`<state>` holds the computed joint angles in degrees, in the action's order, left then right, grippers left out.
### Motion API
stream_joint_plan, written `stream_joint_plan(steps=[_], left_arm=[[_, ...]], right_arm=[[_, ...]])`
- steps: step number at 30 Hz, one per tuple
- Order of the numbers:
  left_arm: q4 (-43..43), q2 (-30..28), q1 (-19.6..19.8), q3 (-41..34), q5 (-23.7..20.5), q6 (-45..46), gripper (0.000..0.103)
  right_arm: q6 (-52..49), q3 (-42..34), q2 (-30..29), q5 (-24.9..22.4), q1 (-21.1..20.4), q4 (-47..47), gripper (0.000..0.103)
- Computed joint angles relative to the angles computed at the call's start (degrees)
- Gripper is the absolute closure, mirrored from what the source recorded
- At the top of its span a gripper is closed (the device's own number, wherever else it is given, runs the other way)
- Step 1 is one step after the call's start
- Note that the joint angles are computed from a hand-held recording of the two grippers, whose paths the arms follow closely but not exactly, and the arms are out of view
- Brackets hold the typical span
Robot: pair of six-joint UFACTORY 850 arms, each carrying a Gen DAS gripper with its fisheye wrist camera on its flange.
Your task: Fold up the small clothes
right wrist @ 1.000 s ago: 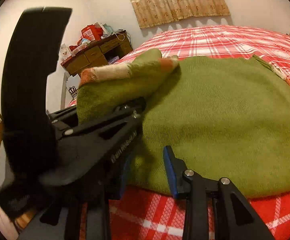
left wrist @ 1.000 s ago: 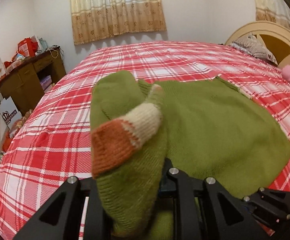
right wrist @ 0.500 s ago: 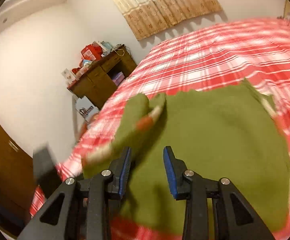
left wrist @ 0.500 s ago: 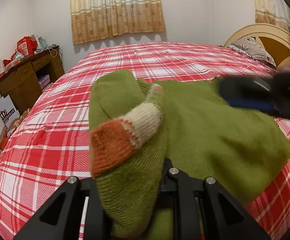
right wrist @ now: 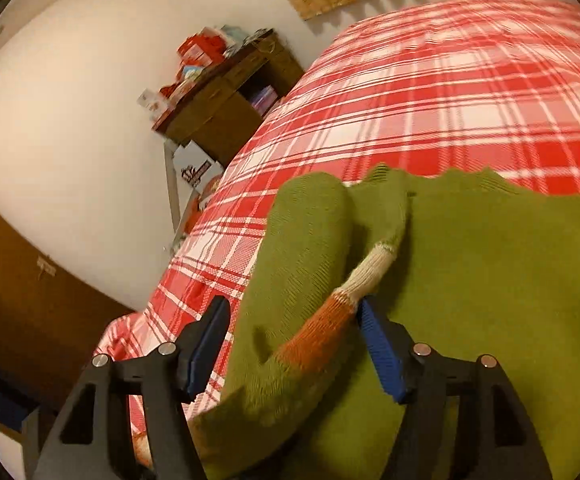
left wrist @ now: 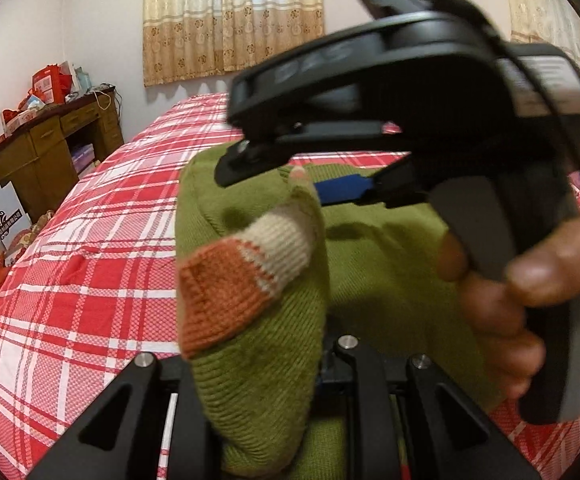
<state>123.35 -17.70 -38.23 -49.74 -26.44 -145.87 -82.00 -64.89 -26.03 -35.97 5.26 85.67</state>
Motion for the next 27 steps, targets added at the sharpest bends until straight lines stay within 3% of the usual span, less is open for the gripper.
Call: stream_joint_plan(steps=[4,6,8,11,15,27], left_arm=[[0.0,0.0,0.0,-0.2,0.3,-0.2,0.082],[-0.3,0.0,0.0,-0.3,0.5,0.2,0.082],[-1.4,-0.2,-0.3,-0.5,0.3,1.3,0.082],[-2.4,-0.2,-0.7,-0.6,-0.3,2.3,0.082],[1.1,1.2,-1.3,0.7,-1.7,-1.7,0.082],[-5.2,-1.0,-7.4,-5.3,-1.6,7.3,0.082]], right_arm=[[1.2,-2.3,-1.7,5.8,2.3,-4.1,0.061],[-2.1,-1.9,-1.8,7.9,2.9,-2.2,0.079],[-6.4,-0.5,-0.7,10.1,3.5,0.8,0.087],[-12.9,1.5,1.3,12.1,3.8,5.9,0.09],[-16.7,3.5,4.1,10.4,2.2,9.5,0.091],[-17.7,7.3,9.9,12.2,-4.9,4.0,0.091]])
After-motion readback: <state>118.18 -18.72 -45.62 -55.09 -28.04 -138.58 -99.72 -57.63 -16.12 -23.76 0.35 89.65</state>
